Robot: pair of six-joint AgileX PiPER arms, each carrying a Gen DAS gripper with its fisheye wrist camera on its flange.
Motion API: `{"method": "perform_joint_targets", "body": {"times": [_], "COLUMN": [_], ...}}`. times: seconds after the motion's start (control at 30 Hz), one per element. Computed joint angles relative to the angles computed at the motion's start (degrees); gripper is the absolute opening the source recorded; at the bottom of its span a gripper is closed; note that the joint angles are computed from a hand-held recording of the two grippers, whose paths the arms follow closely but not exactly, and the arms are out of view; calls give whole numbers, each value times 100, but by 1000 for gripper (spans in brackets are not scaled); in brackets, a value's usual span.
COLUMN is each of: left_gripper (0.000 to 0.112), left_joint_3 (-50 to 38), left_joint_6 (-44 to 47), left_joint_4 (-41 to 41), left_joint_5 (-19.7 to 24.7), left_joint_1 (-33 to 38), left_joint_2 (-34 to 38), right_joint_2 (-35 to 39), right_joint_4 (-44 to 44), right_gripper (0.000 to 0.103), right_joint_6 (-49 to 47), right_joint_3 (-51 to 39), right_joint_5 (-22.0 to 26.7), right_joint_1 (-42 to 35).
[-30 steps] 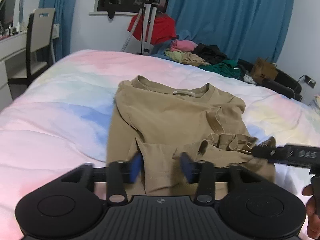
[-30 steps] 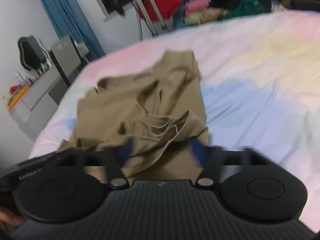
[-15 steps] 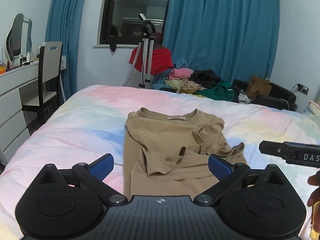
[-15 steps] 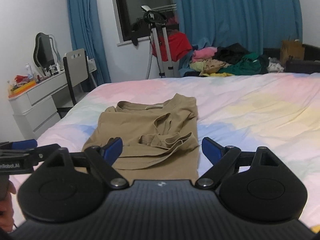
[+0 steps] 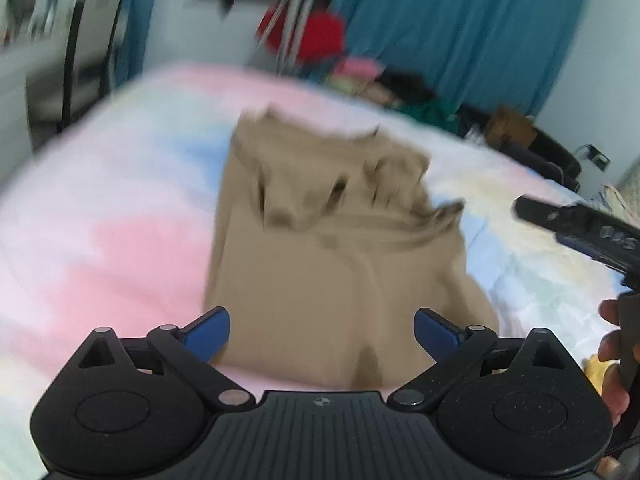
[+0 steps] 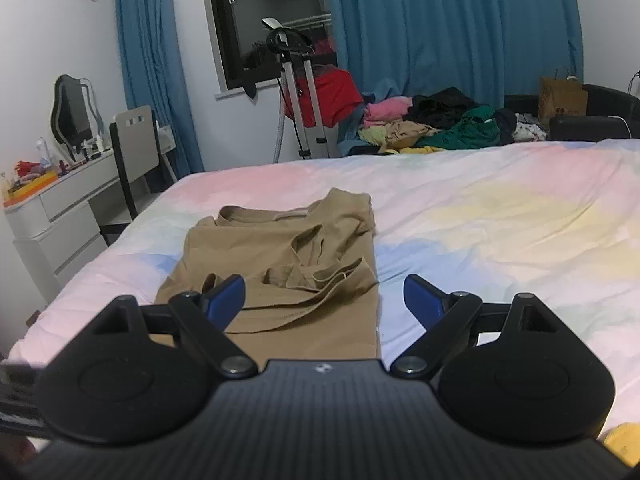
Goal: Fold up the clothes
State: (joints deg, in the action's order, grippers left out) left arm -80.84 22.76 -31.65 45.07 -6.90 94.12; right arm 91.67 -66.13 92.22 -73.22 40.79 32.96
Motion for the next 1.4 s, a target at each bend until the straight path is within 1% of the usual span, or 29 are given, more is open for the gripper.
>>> {"method": "perform_joint_targets", "body": {"times": [0.03,0.13,0.27,0.4,0.5,0.67,0.7,0.77,0.9,0.97,1.0,1.03,1.13,1.2,1.23,1.27,1.3,1.33,1.37,1.4], "left_gripper": [98,98,99,99,98,98,97,96,96,92,81,73,69,69,69,69,67,62,59,56], "left_joint_3": [-77,-190,-298,-382,-400,-431,-395,-309,54,210,309,436,842,942,893,780,658,512,377,291], "left_joint_6": [-157,-477,-583,-726,-806,-1150,-1135,-1020,-763,-695,-646,-510,287,619,536,257,-36,-366,-585,-641], "left_joint_4": [5,4,-556,-1105,-1352,-1648,-1730,-1889,-2703,-2957,-3062,-3241,-4176,-4501,-4359,-3989,-3603,-3216,-2991,-2944], "left_joint_5": [132,269,362,579,848,1516,1550,1453,864,572,418,310,270,312,303,270,253,301,399,474], "left_joint_1": [37,107,353,632,813,1013,1014,972,1010,999,987,997,1120,1142,1112,1045,975,918,903,921], "left_joint_2": [112,331,626,834,760,822,867,957,1003,981,933,856,645,594,608,657,711,808,928,1015], "right_joint_2": [5,36,58,97,79,70,74,76,44,9,-23,-50,-108,-174,-212,-243,-275,-307,-335,-351], "right_joint_4": [15,82,245,484,600,799,859,1006,1477,1770,1941,2120,2799,3067,3085,3044,3231,3648,4221,4794], "right_gripper": [88,88,88,88,88,88,88,88,88,88,88,88,88,88,88,88,88,89,89,89], "right_joint_6": [1,-22,-44,-153,-127,-64,-83,-90,-102,-44,55,135,174,249,383,585,559,323,-50,-363], "right_joint_3": [3,-3,-3,-30,-3,24,22,32,122,223,331,433,702,882,976,1063,1139,1214,1292,1379], "right_joint_5": [2,-48,-178,-257,-289,-327,-358,-457,-952,-1275,-1531,-1770,-2337,-2619,-2756,-2909,-3064,-3230,-3398,-3567], "right_joint_1": [-2,-36,-105,-180,-228,-307,-337,-392,-553,-646,-722,-796,-1009,-1104,-1139,-1170,-1216,-1263,-1303,-1300]}}
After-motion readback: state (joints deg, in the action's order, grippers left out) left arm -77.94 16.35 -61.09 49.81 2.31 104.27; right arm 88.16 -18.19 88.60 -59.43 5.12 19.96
